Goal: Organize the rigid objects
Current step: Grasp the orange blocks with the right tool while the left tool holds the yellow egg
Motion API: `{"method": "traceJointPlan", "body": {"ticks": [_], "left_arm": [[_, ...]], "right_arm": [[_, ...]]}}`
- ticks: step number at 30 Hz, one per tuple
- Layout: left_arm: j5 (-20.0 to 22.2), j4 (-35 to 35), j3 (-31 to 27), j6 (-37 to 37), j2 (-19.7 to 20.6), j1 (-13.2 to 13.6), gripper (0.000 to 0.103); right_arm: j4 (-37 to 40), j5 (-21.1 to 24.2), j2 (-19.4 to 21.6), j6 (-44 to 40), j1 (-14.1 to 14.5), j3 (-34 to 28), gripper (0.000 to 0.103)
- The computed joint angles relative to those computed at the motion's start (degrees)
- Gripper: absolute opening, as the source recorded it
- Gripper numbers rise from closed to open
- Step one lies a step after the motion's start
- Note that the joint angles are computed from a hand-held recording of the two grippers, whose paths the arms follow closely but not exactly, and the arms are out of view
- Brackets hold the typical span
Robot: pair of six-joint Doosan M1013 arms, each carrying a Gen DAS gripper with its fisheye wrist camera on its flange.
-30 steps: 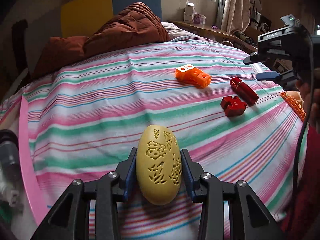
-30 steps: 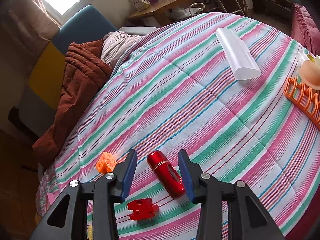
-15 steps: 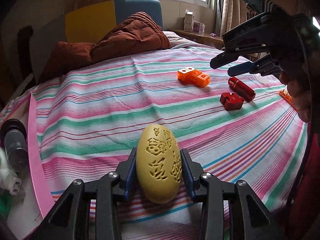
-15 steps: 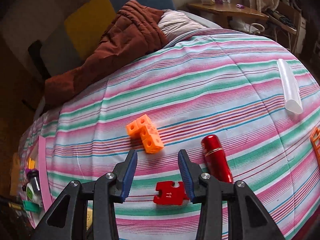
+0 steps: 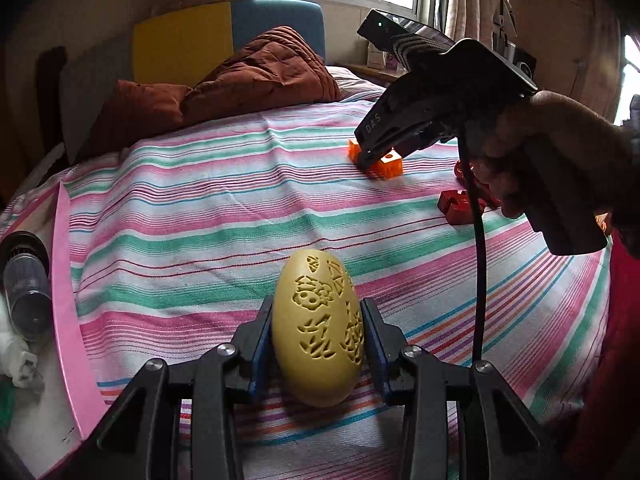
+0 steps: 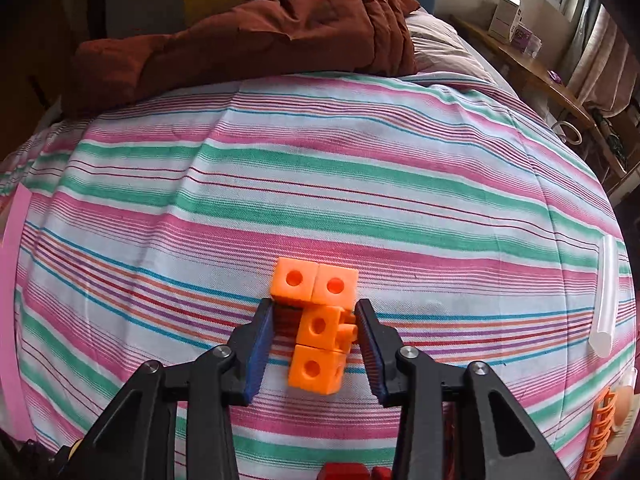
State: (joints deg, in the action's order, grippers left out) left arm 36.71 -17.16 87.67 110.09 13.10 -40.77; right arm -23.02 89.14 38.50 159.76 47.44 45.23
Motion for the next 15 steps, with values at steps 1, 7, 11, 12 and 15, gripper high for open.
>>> {"method": "traceJointPlan", "body": {"ticks": [1, 7, 11, 12, 15], "left_arm": [[-0.04, -0.13, 0.01, 0.04, -0.01, 0.0, 0.041], [-0.05, -0.5, 0.1, 0.22, -0.13, 0.0, 0.041], [0.29, -0.24, 0.11, 0.01, -0.28, -0.05, 0.041], [0.35, -0.11, 0.1, -0.11, -0.31, -0.06, 0.041], [0.28, 0.01, 0.15, 0.0, -0.38, -0.05, 0.041]], "right_arm": [[0.12, -0.95, -0.22, 0.2, 0.13, 0.38, 0.028], [4.1, -4.23, -0.27, -2.75, 2.07, 0.04, 0.029], [3.67, -5.75, -0.47, -2.43, 3.59, 0.72, 0.03], [2.85, -5.74, -0.41, -2.01, 3.85, 0.83, 0.03], [1.8, -5.42, -0.21, -3.61, 4.08, 0.75, 0.03]]}}
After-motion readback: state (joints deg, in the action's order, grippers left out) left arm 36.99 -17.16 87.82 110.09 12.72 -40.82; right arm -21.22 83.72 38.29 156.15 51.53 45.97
